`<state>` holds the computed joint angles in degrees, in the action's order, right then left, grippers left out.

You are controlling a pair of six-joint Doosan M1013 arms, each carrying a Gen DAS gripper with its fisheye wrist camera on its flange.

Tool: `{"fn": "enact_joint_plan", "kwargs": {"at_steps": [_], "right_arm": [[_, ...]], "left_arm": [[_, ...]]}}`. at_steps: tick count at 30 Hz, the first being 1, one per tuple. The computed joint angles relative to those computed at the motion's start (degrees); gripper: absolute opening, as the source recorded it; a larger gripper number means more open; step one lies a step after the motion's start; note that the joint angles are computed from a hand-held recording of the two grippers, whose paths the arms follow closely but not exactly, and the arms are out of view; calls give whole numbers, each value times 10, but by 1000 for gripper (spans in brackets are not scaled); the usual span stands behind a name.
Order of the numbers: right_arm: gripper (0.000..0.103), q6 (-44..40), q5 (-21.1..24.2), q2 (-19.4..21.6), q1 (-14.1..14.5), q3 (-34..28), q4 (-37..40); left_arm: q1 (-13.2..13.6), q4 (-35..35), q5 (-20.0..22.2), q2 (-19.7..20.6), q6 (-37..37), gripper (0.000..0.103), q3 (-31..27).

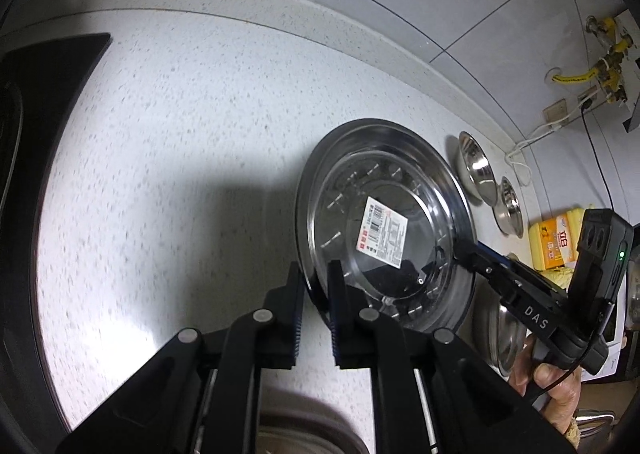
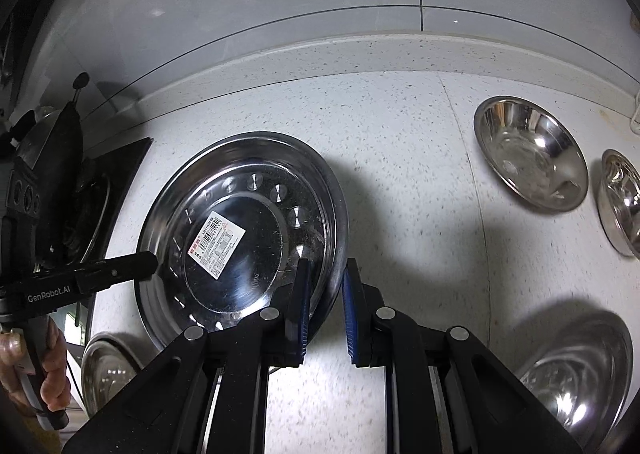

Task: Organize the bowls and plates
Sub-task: 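Lift the small plate with both tools and lower it onto the plate stack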

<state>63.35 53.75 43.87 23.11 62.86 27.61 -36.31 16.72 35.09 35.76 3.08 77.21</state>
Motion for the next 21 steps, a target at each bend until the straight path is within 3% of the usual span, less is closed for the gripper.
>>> {"fn": "enact_joint_plan", "kwargs": {"at_steps": [9, 21], "right_arm": [[14, -33, -18, -39, -10, 64, 30], [14, -119, -10, -123, -8, 161, 104]], "left_arm": [[-36, 71, -10, -34, -80, 10, 41], [-110, 222, 27, -122, -278, 10, 130]]}}
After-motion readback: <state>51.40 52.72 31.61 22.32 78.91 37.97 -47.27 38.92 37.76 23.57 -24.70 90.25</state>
